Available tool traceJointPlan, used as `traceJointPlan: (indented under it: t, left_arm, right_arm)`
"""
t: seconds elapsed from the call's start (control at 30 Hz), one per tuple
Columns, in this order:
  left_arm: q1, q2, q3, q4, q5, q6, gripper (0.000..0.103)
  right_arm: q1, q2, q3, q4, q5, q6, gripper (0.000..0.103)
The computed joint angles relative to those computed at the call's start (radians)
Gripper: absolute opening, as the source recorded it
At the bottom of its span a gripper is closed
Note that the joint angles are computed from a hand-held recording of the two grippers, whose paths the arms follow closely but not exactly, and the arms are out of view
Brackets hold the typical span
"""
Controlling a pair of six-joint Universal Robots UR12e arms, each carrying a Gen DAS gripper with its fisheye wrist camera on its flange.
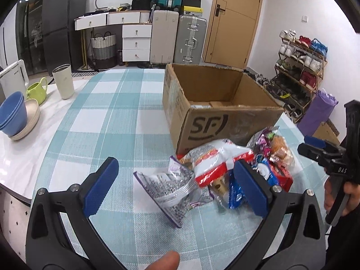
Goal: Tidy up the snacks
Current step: 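Grasp the red chips pack with the right gripper while the left grasps the silver-purple bag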
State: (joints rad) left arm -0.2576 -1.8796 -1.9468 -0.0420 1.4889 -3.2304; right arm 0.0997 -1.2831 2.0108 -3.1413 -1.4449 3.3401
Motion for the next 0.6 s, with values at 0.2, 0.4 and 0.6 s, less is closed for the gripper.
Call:
traceJointPlan:
  t: [0.2, 0.4, 0.6]
  left_arm:
    - [-0.002, -0.007, 0.003, -0.028, 0.002, -0.004, 0.102]
    - [0.001, -0.019, 0.008, -0.063, -0.006, -0.009, 0.102]
    - [0.003, -0.031, 0.016, -0.08, -0.01, -0.024, 0.102]
  right_arm:
    - [0.002, 0.003, -0.001, 0.045, 0.006, -0.015, 0.102]
    - [0.009, 0.007, -0.005, 0.056, 0.007, -0.031, 0.102]
    - [0.019, 0.013, -0.022, 0.127, -0.016, -0.065, 0.102]
